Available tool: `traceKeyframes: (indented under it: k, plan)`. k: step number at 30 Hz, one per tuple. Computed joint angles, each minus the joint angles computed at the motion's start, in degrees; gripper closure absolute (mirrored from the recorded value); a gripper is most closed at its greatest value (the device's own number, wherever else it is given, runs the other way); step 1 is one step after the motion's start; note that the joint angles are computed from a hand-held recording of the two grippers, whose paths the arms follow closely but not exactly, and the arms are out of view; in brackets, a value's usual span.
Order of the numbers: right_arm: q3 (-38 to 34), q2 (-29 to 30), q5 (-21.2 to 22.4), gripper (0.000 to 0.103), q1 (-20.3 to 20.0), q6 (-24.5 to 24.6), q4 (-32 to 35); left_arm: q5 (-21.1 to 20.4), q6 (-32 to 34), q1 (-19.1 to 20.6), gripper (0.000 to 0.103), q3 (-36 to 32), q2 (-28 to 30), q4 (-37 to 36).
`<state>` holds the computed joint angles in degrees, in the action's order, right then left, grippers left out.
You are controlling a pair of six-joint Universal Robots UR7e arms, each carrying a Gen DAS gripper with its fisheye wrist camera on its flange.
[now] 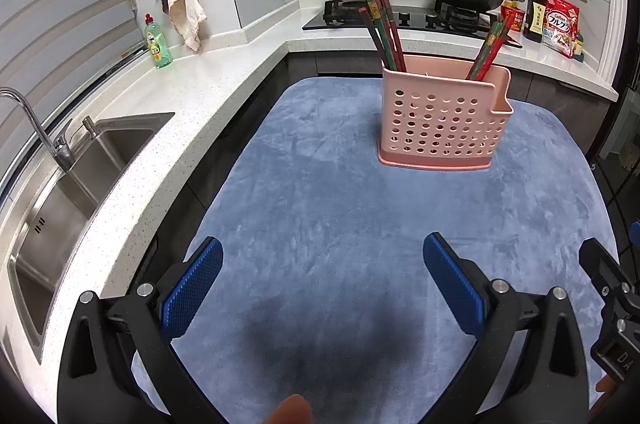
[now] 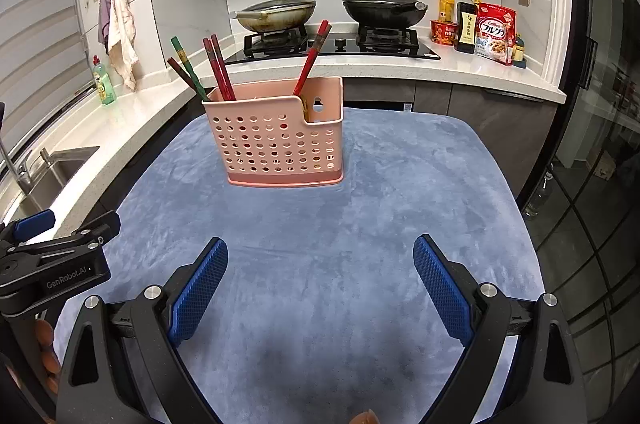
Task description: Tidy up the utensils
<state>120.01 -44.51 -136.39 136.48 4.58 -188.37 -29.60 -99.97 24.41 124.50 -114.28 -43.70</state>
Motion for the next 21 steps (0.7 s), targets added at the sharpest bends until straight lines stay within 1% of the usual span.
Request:
traceKeyframes:
  k: [9,16,21]
  plan:
    - [-0.85,1.02,0.63,0.013,-0.35,-0.58,0.09,0.52,-0.98,0.54,0.007,-0.23,0.45,0.85]
    - [-1.32,1.38,0.83,0.013,-0.56,-0.41,0.14,1.22,1.81,1.16,0.007,-0.08,0.91,-1.47]
    - [-1.5,1.54,0.32,0.013,-0.79,-0.94,-0.19,1.82,2.58,1.72,0.007,-0.13,1.53,-2.38]
